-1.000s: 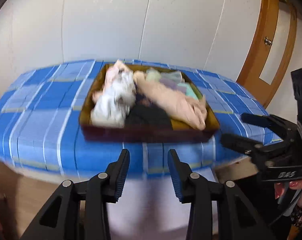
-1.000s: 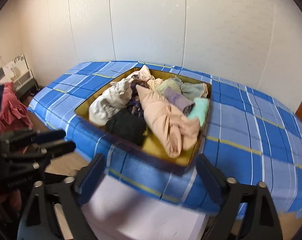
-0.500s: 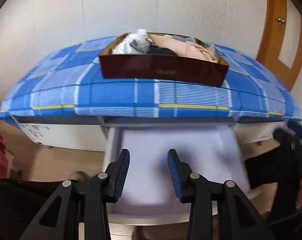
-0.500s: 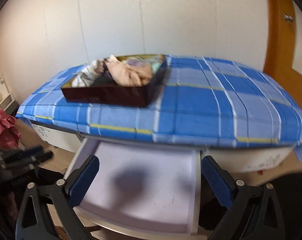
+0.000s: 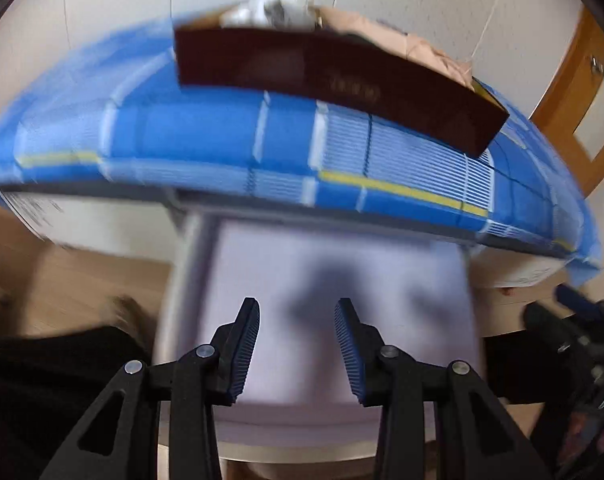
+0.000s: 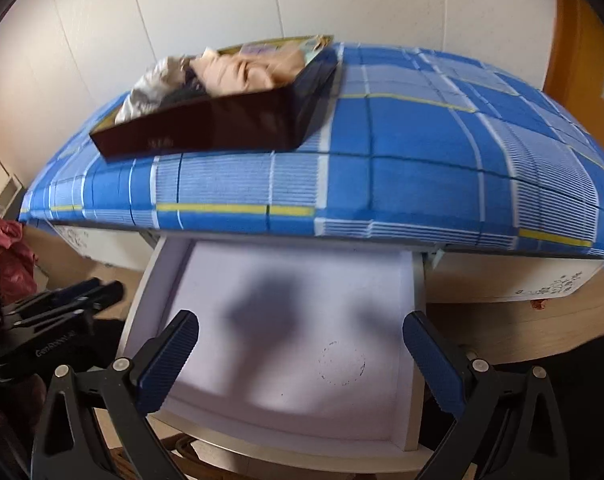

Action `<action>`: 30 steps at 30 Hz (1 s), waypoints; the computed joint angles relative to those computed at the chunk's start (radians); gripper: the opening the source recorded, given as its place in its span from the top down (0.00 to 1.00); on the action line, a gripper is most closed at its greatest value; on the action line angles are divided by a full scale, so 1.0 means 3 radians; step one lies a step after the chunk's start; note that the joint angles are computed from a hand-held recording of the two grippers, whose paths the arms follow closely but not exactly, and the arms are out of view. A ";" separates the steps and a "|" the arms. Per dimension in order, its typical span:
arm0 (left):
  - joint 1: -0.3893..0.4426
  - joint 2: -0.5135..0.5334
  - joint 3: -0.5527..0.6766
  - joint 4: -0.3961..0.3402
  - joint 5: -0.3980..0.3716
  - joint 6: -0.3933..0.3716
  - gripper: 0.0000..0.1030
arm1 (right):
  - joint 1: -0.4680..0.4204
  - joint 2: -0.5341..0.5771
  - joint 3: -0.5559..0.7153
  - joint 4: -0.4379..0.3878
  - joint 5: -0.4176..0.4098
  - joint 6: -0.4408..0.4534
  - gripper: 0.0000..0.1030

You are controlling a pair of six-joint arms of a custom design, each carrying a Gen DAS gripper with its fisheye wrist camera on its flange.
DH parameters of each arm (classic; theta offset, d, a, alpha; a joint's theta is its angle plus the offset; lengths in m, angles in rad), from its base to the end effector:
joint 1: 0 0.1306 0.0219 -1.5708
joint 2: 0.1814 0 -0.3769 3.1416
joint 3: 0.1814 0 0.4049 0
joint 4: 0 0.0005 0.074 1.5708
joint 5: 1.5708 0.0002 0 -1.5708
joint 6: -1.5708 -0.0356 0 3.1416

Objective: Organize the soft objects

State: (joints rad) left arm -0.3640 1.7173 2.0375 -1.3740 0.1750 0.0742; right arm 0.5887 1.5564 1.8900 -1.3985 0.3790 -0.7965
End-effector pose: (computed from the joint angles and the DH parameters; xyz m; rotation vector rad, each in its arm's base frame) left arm 0.5409 -0.2132 0.5200 0.4434 2.6127 -0.3791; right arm 0.4391 0.2767 0.5411 0.3852 2.4905 0.0439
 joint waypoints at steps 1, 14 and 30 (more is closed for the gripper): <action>0.0014 0.0012 -0.0003 -0.0004 0.0083 0.0024 0.62 | 0.0003 0.0013 0.0006 -0.0014 -0.0012 0.0010 0.00; -0.0097 0.0016 -0.0236 -0.0555 0.0405 -0.0383 0.62 | -0.0097 -0.0098 -0.0222 -0.0178 -0.0214 -0.0436 0.00; -0.0048 -0.0747 -0.0416 0.0222 -0.0744 0.0086 0.62 | 0.0345 -0.0334 -0.0334 -0.0030 0.0495 -0.0430 0.00</action>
